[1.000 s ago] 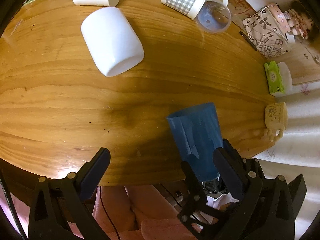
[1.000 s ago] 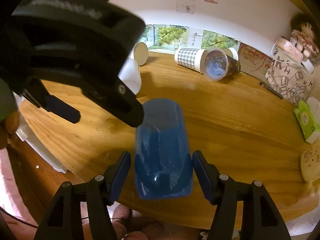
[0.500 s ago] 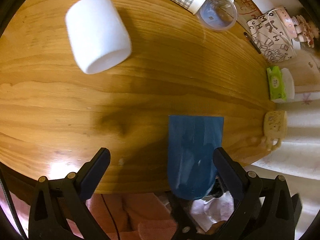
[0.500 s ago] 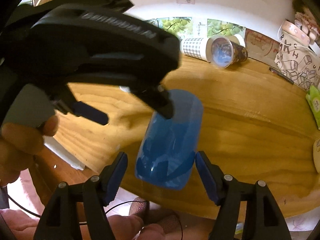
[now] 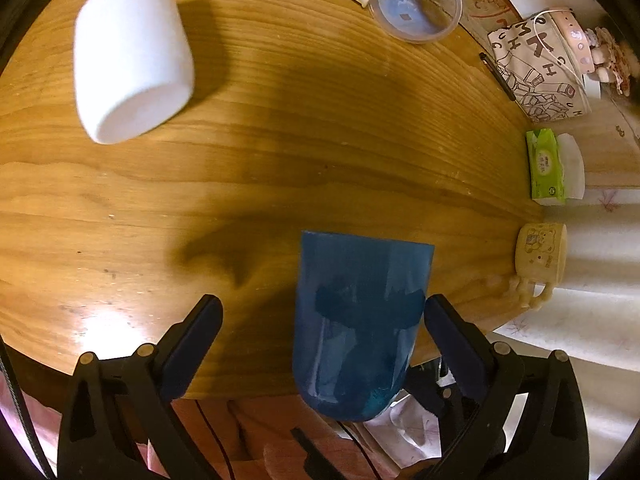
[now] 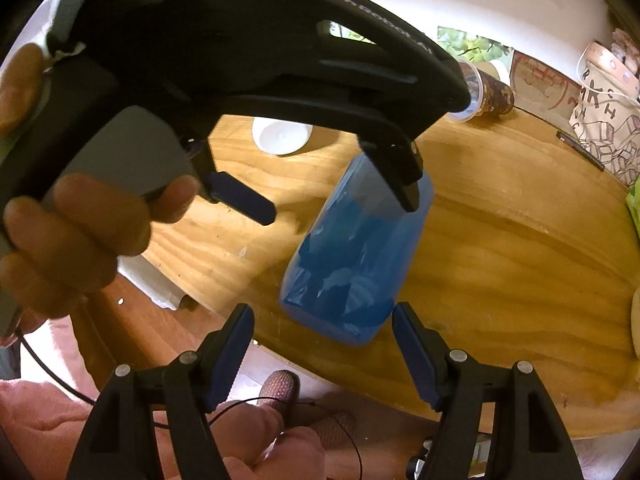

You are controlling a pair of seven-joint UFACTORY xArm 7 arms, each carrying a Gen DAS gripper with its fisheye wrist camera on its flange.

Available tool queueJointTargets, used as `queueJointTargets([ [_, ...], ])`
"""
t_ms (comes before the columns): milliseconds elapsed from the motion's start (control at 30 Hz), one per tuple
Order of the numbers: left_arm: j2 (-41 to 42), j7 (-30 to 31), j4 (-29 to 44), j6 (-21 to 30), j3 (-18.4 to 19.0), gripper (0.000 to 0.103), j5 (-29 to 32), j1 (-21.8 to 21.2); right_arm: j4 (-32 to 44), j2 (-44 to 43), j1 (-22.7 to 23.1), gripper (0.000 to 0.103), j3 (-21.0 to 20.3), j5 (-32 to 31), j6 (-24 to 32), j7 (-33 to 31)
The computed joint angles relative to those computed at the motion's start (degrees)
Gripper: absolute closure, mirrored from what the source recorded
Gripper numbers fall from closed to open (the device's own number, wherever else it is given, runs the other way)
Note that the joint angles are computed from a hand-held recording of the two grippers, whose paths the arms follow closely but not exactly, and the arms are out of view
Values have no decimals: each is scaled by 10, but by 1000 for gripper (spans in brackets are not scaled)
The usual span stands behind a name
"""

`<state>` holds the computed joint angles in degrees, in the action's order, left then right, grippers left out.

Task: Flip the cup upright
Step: 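Grasp the blue cup with the left gripper while the right gripper releases it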

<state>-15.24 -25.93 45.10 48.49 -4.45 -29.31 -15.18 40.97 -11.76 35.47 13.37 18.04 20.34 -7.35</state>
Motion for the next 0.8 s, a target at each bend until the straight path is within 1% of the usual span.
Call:
queueJointTargets([
  [133, 17, -9, 13, -7, -5, 6, 1, -3, -8, -12, 10, 31, -19, 42, 16, -44],
  [200, 24, -10, 18, -9, -7, 8, 0, -4, -12, -17, 7, 31, -22, 49, 24, -53],
  [333, 41, -5, 31, -13, -7, 8, -12, -8, -19, -29, -3, 31, -31, 57, 44, -68],
  [433, 55, -1, 40, -14, -8, 9, -26, -9, -17, -34, -12, 31, -32, 59, 59, -67],
  [533, 65, 8, 46, -16, -8, 17, -41, -9, -16, -34, -23, 31, -30, 53, 65, -56],
  [633, 77, 7, 56, -17, -13, 23, -41, -8, -20, -40, -29, 31, -31, 53, 70, -47],
  [800, 88, 3, 67, -20, -19, 24, -28, -8, -20, -40, -34, 31, -40, 64, 80, -53],
])
